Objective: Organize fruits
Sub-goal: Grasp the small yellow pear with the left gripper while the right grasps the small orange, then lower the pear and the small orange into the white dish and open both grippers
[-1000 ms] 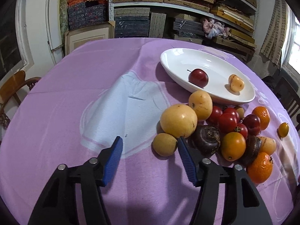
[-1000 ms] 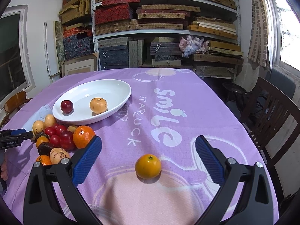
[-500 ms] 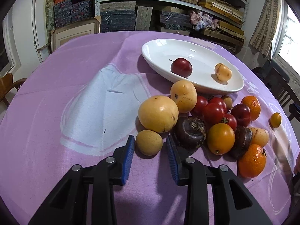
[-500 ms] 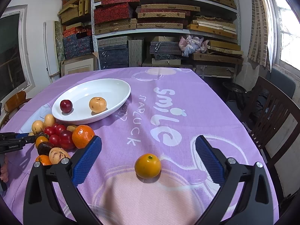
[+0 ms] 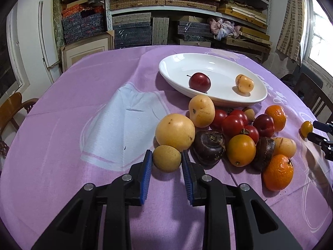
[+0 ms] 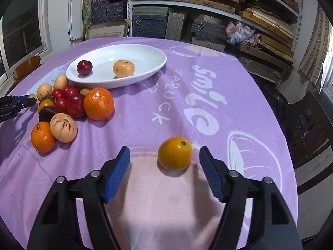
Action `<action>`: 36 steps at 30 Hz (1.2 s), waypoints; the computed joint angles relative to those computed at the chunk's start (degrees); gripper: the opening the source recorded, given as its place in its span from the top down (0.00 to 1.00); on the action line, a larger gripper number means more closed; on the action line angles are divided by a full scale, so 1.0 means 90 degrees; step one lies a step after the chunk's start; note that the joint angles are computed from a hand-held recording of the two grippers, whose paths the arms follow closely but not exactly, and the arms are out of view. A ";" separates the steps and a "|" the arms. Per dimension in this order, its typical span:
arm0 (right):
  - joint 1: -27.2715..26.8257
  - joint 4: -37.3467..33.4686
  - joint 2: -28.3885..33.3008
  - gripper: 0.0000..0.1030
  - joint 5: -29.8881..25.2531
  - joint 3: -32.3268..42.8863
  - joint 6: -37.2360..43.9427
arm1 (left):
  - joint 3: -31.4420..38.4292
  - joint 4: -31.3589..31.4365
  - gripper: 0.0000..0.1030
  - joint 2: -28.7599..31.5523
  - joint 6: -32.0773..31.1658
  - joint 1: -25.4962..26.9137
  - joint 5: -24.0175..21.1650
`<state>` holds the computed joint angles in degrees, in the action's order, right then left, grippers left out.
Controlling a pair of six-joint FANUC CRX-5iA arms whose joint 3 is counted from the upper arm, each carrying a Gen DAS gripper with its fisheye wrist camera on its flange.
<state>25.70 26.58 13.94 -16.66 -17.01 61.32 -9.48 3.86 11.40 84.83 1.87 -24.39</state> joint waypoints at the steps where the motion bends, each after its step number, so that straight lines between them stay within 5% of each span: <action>1: -0.0010 -0.0206 0.0058 0.35 -0.0101 0.0113 0.0110 | 0.0002 0.0004 0.72 0.0001 0.0007 0.0002 0.0001; 4: -0.0100 -0.0559 0.0195 0.35 -0.0268 0.0335 0.0127 | -0.0028 0.0089 0.72 -0.0008 -0.0060 0.0011 0.0009; 8: -0.0250 -0.1908 0.0344 0.49 -0.0672 0.0886 0.1092 | -0.0082 0.0214 0.72 -0.0022 -0.0199 0.0014 0.0046; 15: -0.0155 -0.1572 0.0427 0.50 -0.0677 0.0839 0.0919 | -0.0252 0.0790 0.72 -0.0024 -0.0786 0.0059 0.0061; 18: -0.0143 -0.1670 0.0465 0.63 -0.0732 0.0916 0.1034 | -0.0298 0.0995 0.72 -0.0013 -0.0959 0.0095 0.0039; 23: -0.0128 -0.1522 0.0355 0.63 -0.0490 0.0744 0.0925 | -0.0309 0.0996 0.72 -0.0022 -0.0885 0.0123 0.0045; 28: -0.0170 -0.2569 0.0030 0.63 -0.0173 0.0727 0.2009 | -0.0667 0.1404 0.72 -0.0246 -0.1310 0.0107 0.0487; 34: -0.0046 -0.2644 0.0195 0.63 -0.0506 0.0938 0.2231 | -0.0768 0.1744 0.72 -0.0301 -0.1579 0.0092 0.0608; 36: -0.0096 -0.3349 0.0211 0.63 -0.0724 0.1257 0.2821 | -0.0695 0.1980 0.72 -0.0284 -0.1660 0.0120 0.0517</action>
